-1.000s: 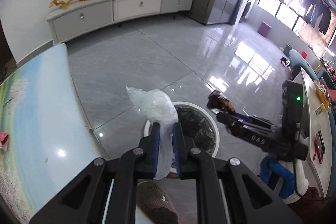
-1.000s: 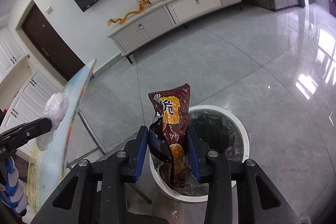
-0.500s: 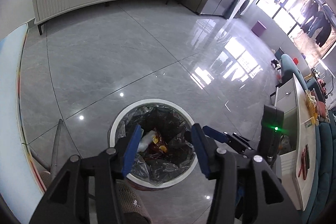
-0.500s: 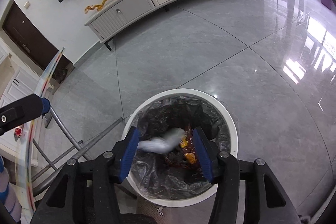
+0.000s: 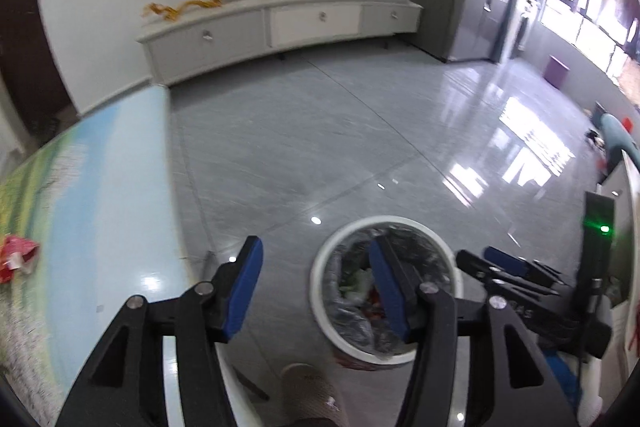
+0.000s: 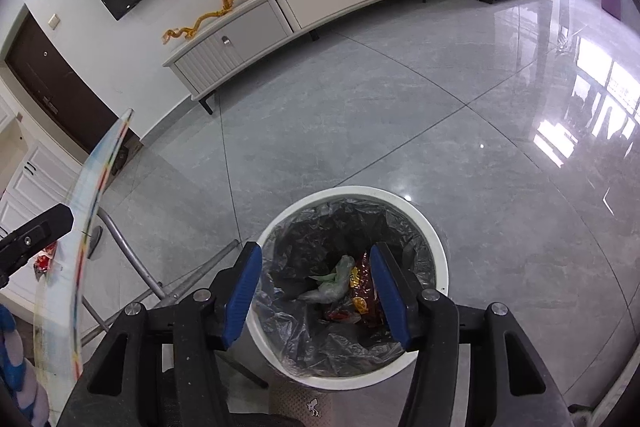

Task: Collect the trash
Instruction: 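Open both tools to drop the bags into the trash bin, then move both open tools back over the table toward the red wrappers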

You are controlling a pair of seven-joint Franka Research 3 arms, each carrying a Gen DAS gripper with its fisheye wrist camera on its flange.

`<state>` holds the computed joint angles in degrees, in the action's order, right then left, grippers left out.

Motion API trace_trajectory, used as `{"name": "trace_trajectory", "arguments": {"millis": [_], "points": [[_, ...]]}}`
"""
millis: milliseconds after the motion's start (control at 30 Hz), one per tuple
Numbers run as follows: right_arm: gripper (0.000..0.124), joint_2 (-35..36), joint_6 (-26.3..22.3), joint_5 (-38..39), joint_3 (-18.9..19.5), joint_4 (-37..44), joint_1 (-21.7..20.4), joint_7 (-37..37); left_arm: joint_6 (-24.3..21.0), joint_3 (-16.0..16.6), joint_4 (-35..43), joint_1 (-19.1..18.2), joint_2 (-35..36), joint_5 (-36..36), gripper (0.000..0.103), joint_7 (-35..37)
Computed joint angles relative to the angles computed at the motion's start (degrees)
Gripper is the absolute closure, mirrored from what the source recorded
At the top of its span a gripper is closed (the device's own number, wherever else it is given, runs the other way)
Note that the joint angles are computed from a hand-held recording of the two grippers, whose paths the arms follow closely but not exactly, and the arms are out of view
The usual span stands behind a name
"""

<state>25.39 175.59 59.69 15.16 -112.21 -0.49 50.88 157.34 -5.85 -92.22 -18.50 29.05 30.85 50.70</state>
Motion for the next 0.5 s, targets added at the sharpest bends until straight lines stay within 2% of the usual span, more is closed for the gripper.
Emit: {"name": "trace_trajectory", "arguments": {"millis": [33, 100, 200, 333, 500], "points": [[0.070, -0.4, 0.3, 0.5, 0.5, -0.2, -0.2, -0.4, 0.9, 2.5, -1.9, -1.5, -1.6, 2.6, 0.044, -3.7], [0.069, -1.4, 1.0, 2.1, 1.7, -0.7, -0.7, -1.9, 2.1, 5.4, -5.6, -2.9, -4.8, 7.1, 0.044, -10.0], [0.068, -3.4, 2.2, 6.5, 3.9, -1.4, -1.4, -6.0, 2.7, 7.9, -10.3, -3.4, -9.1, 14.2, 0.043, -19.1], [0.066, -6.0, 2.7, 11.8, 4.3, -1.6, 0.0, -11.4, 2.1, 9.0, -15.3, -2.7, -14.5, 22.0, 0.043, -28.8], [0.064, -9.5, 3.4, 18.8, 4.3, -1.9, 2.4, -19.1, -2.0, 8.7, -21.4, -1.1, -22.0, 32.4, 0.043, -40.2]]}}
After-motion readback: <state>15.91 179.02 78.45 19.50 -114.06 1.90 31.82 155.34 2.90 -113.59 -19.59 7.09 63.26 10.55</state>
